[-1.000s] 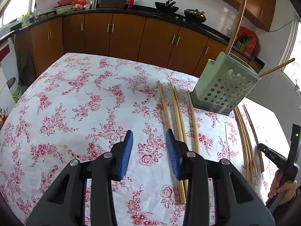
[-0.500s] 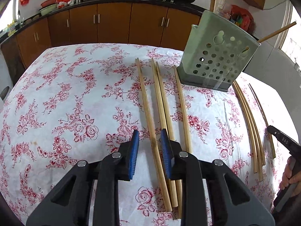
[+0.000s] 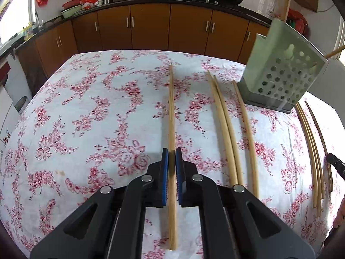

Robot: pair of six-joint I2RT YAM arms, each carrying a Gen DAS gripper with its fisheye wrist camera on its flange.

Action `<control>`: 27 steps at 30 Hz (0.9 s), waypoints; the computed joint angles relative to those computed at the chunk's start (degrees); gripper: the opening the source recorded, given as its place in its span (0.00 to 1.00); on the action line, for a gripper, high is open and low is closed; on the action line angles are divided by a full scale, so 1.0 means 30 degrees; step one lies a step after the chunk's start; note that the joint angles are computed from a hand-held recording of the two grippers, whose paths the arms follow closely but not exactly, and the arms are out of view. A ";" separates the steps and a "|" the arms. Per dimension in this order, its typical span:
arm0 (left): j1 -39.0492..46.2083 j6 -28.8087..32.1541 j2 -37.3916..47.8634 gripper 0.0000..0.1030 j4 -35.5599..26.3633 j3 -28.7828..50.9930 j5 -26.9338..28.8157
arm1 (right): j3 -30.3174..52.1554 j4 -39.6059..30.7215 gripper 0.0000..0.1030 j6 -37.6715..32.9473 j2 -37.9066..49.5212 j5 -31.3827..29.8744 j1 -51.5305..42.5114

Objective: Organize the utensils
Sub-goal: 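Lower the right tool onto another chopstick and close it while the left tool grasps one too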

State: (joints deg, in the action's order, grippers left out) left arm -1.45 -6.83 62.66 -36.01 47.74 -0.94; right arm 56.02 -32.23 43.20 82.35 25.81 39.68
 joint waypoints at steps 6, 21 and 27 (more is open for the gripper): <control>0.1899 0.1993 -0.0497 0.07 -0.0002 -0.0365 0.2125 | 0.0228 0.0025 0.08 -0.0096 0.0352 0.0372 0.0097; 0.1639 0.1772 -0.0490 0.09 0.0045 -0.0419 0.2250 | 0.0046 0.0025 0.08 0.0123 0.0173 0.0372 0.0185; 0.1311 0.1794 -0.0596 0.09 -0.0043 -0.0452 0.1711 | 0.0164 -0.0193 0.08 0.0217 0.0249 0.0538 0.0361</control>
State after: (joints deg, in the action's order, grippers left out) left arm 2.48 -1.45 60.87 -36.14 46.38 4.19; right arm 56.51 -32.80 43.85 83.10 27.43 40.76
